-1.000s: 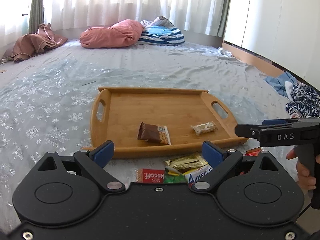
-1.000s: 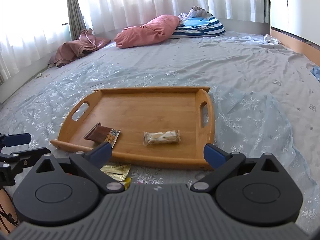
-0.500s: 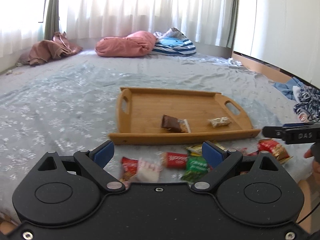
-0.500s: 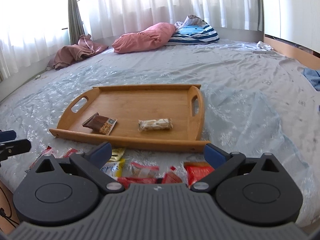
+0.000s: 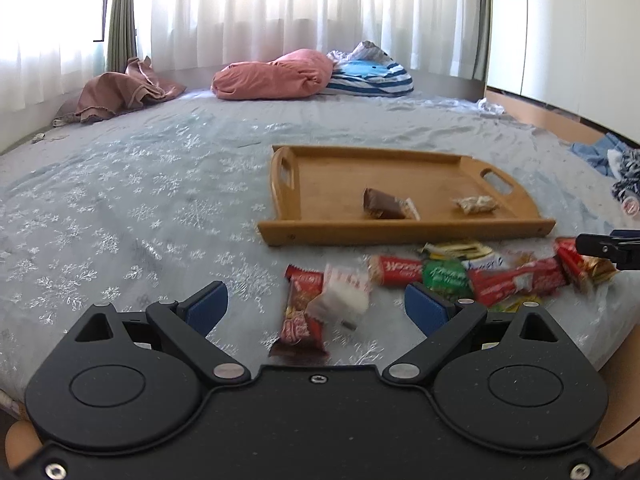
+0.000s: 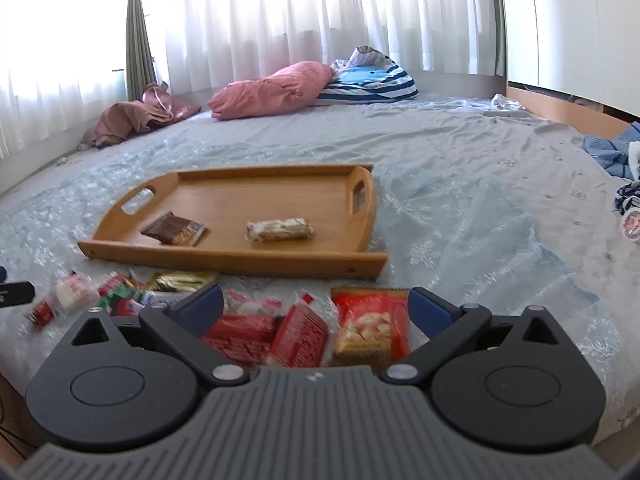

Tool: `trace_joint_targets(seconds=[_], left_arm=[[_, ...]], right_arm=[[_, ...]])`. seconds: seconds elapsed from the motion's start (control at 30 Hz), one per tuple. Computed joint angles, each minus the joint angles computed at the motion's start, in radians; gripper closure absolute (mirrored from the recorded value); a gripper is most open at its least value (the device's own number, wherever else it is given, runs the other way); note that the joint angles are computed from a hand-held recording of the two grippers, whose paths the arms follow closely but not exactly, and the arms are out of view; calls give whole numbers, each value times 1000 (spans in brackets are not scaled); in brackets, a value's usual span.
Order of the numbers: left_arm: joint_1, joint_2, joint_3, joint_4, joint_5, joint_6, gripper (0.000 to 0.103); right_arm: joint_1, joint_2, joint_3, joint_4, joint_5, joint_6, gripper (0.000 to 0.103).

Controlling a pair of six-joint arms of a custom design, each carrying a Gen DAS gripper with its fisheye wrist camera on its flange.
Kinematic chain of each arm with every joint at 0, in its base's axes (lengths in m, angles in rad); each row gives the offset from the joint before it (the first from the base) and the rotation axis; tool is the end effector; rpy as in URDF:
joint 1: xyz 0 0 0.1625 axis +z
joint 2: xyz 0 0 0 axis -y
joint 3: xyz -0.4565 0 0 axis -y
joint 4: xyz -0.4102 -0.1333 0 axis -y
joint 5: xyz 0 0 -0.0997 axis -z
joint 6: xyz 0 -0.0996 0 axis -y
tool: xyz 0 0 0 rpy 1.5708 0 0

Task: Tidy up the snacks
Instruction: 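Withdraw both tools from the tray back toward the snack pile, then grasp the red chocolate bar with the left tool while the right tool grasps the red nut bag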

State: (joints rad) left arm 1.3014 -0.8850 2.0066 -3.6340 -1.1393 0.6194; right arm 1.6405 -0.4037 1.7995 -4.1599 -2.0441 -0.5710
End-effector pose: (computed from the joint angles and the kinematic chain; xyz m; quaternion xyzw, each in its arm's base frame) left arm 0.0092 -0.6240 0.1737 0.2866 0.8277 -0.4031 0.2650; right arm 0.1302 -0.6028 -0.0021 0.1282 -0.8047 0.4810 0.3234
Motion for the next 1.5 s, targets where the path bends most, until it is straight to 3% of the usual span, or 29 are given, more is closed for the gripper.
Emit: trace_joint_targets(seconds=[0.13, 0.33, 0.4, 0.47, 0.63, 0.77, 0.97, 1.03, 1.1, 1.27, 1.5], left_arm=[[7, 14, -4, -20, -3, 34, 11], [7, 42, -11, -43, 40, 46, 30], [12, 38, -9, -38, 37, 31, 45], [17, 36, -7, -46, 33, 23, 53], [19, 46, -18, -76, 65, 10, 55], [25, 50, -34, -30, 77, -23, 58], [23, 72, -55, -23, 69, -8, 59], [23, 82, -67, -15, 66, -5, 63], [23, 85, -78, 20, 67, -24, 81], [20, 78, -75, 59, 47, -45, 81], [12, 86, -91, 89, 93, -52, 78]], right_arm=[[-5, 20, -15, -27, -43, -27, 0], [-17, 34, -32, -57, -86, -38, 0], [-18, 43, -41, -71, -100, -54, 0], [-17, 52, -51, -86, -118, -72, 0], [-22, 54, -49, -84, -118, -60, 1], [-21, 68, -76, -76, -153, -44, 10], [-25, 68, -78, -58, -149, -22, 20], [-24, 73, -83, -58, -151, -36, 22], [-22, 77, -89, -56, -154, -42, 24], [-22, 80, -97, -45, -155, -31, 30], [-21, 92, -135, -12, -195, -29, 34]])
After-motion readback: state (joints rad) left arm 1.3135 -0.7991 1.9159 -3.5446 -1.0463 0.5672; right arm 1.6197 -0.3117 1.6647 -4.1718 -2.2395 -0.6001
